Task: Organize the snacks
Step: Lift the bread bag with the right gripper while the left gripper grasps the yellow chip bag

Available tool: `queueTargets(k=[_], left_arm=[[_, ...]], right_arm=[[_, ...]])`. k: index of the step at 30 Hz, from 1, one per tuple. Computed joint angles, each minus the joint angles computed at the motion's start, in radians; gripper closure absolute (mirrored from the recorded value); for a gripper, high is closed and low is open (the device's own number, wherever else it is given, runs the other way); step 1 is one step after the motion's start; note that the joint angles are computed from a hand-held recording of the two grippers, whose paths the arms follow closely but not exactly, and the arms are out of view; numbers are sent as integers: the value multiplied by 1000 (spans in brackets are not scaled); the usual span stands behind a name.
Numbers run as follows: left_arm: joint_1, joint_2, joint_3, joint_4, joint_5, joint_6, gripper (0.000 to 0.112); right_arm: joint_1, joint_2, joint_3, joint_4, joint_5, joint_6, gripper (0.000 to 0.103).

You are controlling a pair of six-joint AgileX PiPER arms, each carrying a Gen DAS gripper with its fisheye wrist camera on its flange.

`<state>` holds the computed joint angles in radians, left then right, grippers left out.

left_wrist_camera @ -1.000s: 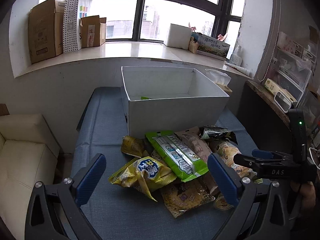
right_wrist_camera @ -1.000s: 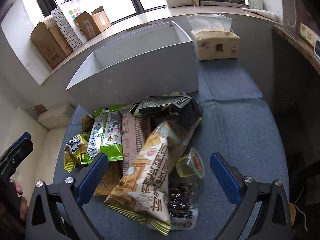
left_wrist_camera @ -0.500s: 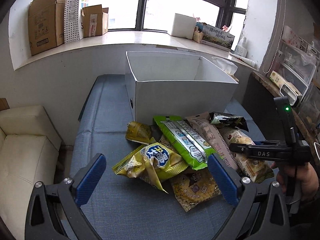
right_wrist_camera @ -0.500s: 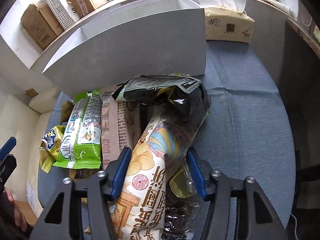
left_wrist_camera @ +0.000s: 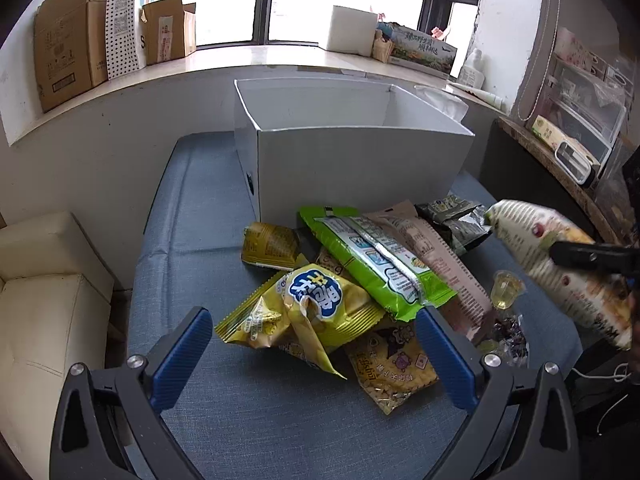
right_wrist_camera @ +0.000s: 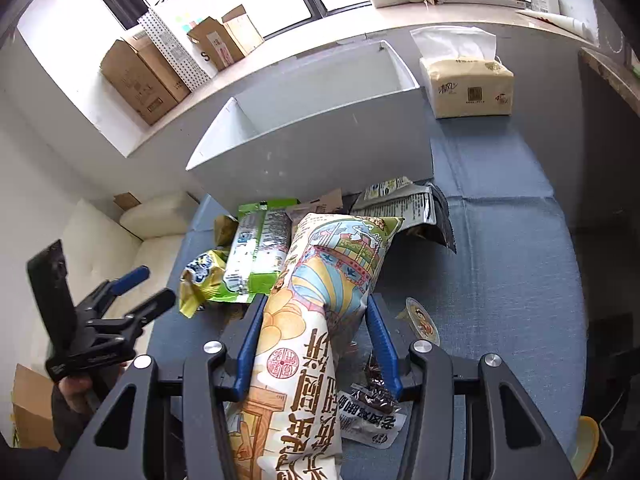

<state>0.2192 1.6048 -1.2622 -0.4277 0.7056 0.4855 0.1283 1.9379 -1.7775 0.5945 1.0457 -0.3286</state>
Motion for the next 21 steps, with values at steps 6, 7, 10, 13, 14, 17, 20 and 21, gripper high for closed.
queueTargets(k=[6, 7, 10, 13, 14, 17, 20, 21], left_arm=[[-20, 89, -51, 71, 4, 69, 9], [-20, 111, -68, 76, 9, 89, 9], [-20, 193, -160, 113, 76, 108, 9], [-3, 260, -234, 58, 143, 185, 9], [-3, 276, -253, 54, 156, 197, 9], [5, 323, -302, 29, 197, 215, 9], [18, 335, -305, -4, 202, 210, 30], [27, 326, -294, -26, 203, 224, 33]], right_arm=[[-42, -84, 76, 79, -13, -60, 50], [-45, -95, 88, 83, -19, -62, 50], [-57, -109, 113, 99, -29, -70, 50], [-58, -112, 131, 105, -36, -73, 50], [-59, -111, 138, 109, -39, -76, 50], [-58, -107, 151, 112, -42, -79, 50], [-56, -107, 160, 114, -48, -81, 50], [-56, -107, 161, 113, -49, -82, 50]])
